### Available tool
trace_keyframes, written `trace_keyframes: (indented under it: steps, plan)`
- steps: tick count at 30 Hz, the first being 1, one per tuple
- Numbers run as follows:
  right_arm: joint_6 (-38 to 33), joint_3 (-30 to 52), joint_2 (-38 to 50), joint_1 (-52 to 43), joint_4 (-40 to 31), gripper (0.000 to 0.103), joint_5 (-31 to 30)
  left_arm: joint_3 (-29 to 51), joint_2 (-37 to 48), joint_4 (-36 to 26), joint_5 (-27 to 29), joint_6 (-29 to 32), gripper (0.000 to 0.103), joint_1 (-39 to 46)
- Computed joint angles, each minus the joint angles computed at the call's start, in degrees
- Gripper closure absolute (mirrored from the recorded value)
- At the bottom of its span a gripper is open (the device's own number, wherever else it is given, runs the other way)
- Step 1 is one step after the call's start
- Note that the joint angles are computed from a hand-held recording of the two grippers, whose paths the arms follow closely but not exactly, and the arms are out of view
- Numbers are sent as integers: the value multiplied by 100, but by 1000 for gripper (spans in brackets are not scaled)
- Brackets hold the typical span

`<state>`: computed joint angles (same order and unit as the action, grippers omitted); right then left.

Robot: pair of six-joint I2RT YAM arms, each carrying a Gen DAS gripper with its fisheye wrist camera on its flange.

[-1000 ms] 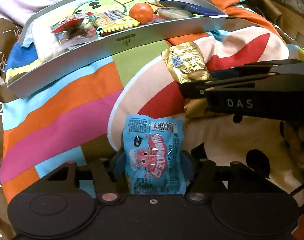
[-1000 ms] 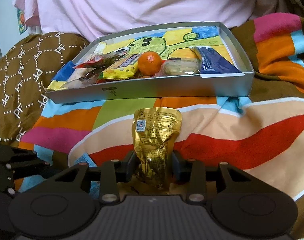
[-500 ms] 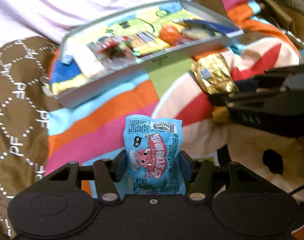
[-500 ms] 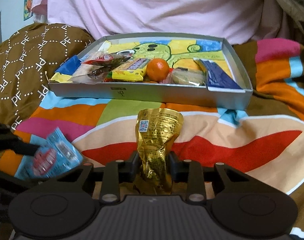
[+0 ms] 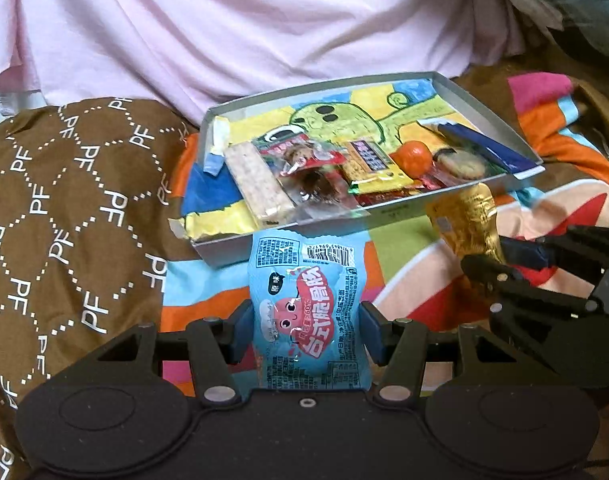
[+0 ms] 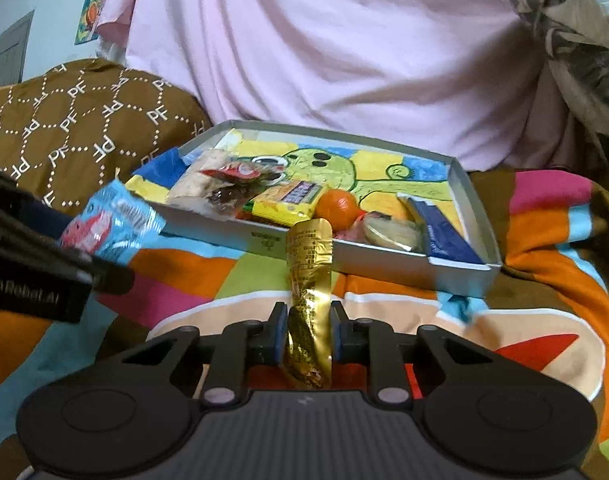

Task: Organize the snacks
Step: 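Lift the blue sachet and gold bag and carry them over the tray, then open both tools to drop the sachet and gold bag into the tray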

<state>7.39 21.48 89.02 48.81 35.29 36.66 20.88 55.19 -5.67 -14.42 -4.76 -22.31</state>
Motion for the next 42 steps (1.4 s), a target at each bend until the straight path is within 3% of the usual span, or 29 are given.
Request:
trace_keyframes:
  steps: [4, 14, 19, 24, 27, 30, 37, 42]
  plan:
    - [-104, -82, -46, 150, 150, 87, 116, -87, -104, 113, -128, -86, 46, -36]
    - [-519, -102, 210, 544, 585, 88, 577, -151, -262, 263, -180, -185, 46, 74]
    - [-1106, -178, 500, 834, 1381, 88, 1082, -187, -378, 353, -239, -232, 46, 124]
    - [-2159, -293, 1040, 993, 3053, 88, 1504, -15, -217, 600, -216, -171, 46, 315]
    - [-2583, -168, 1380, 729, 3882, 88, 1287, 192, 132, 968, -94, -120, 45, 558]
    - [-2377, 15, 1416, 319, 4063, 88, 833, 488, 692, 1382, 119, -204, 45, 883]
    - [-1468, 534, 1294, -614, 3292, 88, -394, 1378, 2345, 2134, 385, -433, 44, 1365]
    - [-1302, 815, 1538, -874, 3227, 88, -692, 1820, 3078, 2374, 488, -534, 44, 1382]
